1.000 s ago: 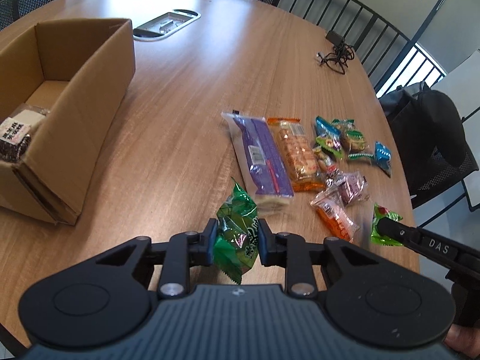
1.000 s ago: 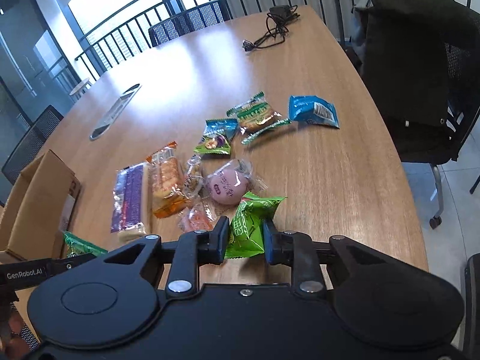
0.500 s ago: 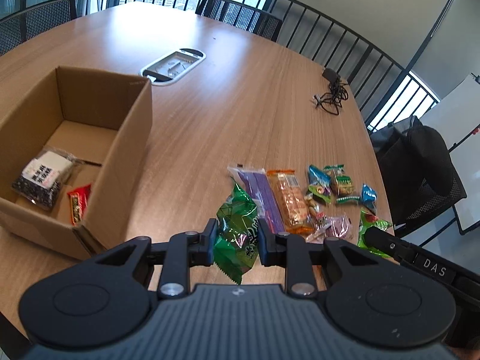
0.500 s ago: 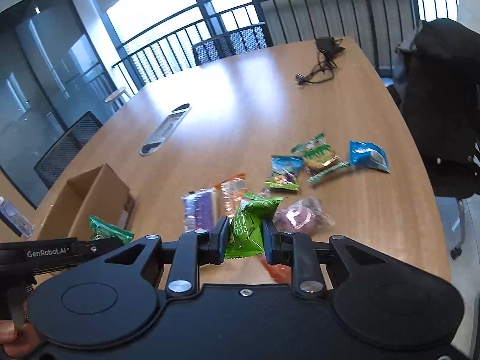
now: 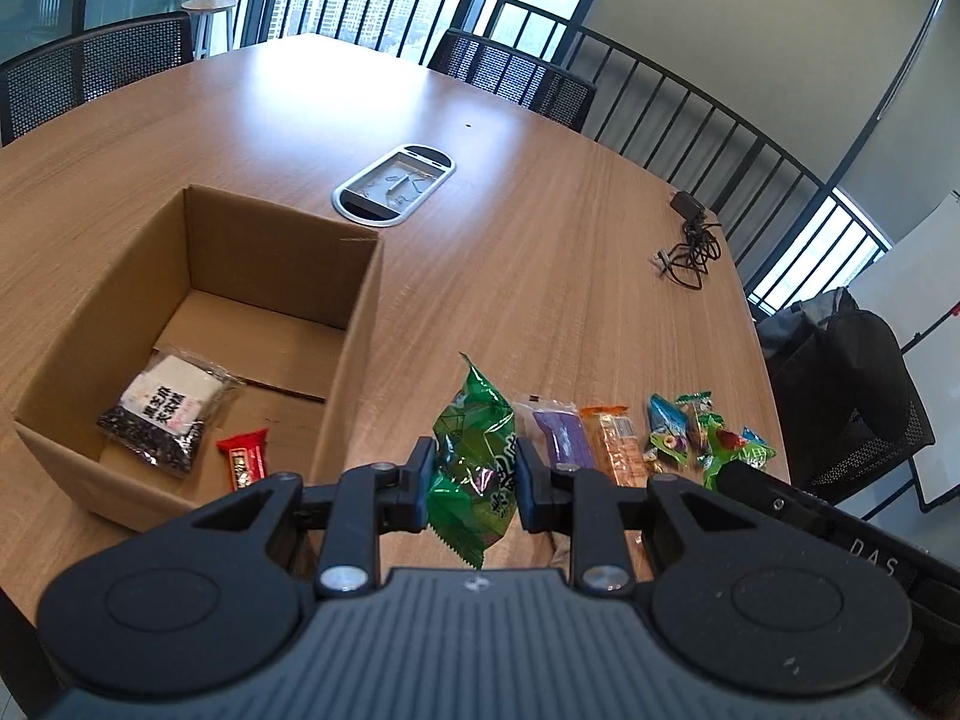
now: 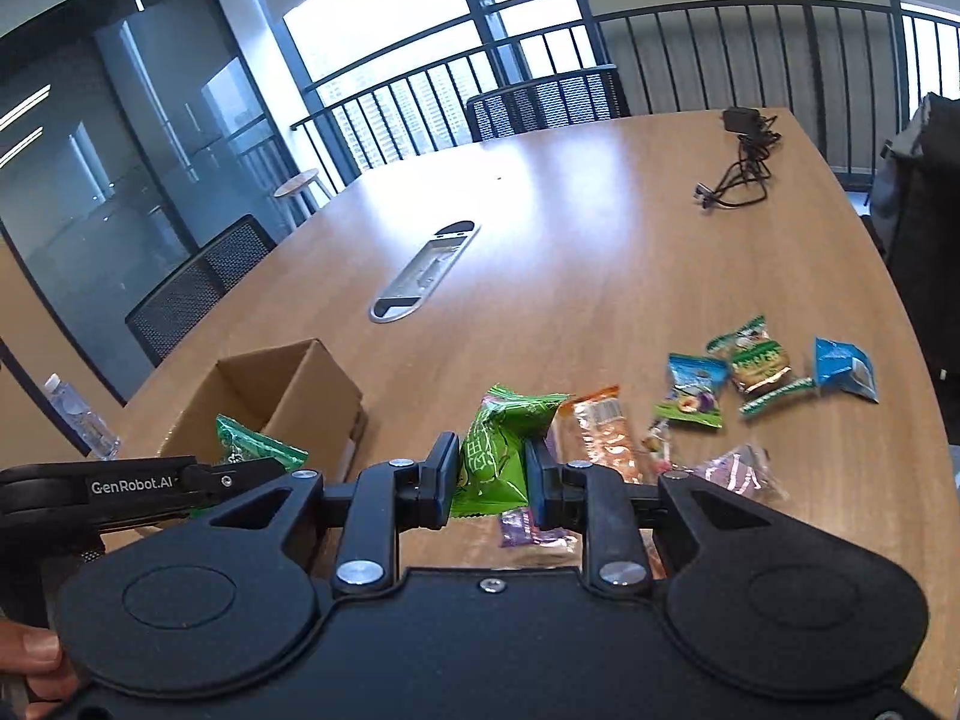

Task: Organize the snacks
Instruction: 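Carry both green packs over the cardboard box with both grippers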

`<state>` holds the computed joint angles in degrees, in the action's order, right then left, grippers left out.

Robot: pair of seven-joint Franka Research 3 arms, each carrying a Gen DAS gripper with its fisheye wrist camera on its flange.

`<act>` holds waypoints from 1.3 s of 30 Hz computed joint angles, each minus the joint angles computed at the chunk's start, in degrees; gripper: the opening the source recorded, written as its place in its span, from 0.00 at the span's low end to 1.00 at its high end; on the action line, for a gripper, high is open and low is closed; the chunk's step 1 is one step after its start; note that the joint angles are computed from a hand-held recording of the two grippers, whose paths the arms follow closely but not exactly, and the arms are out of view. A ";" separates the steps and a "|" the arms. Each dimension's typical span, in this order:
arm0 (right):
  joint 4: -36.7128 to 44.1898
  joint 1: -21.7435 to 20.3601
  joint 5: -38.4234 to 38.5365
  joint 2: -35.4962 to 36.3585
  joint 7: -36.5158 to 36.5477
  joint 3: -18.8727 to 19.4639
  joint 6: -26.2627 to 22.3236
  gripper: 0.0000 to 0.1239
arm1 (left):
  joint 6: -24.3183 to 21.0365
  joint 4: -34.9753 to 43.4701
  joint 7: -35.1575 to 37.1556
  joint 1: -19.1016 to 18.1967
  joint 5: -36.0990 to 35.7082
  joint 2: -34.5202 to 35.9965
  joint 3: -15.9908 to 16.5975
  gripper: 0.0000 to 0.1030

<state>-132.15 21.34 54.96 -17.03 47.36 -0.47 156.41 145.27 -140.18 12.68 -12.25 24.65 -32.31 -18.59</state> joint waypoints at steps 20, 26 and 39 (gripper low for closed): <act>4.29 4.89 3.75 2.06 -1.40 3.73 -1.46 0.19 | -2.56 -8.76 3.50 3.72 -2.22 -13.63 4.36 0.25; 3.79 7.09 2.97 2.64 5.00 6.84 5.18 0.19 | -3.01 -10.90 5.38 4.79 -3.21 -15.10 5.58 0.25; 1.21 13.99 -2.07 4.15 13.10 8.48 18.31 0.19 | -3.28 -14.49 7.69 6.16 -5.70 -19.01 6.77 0.35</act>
<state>-130.93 35.32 52.89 -12.88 60.46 8.02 174.72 141.99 -154.67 20.37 -6.08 18.95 -51.32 -11.82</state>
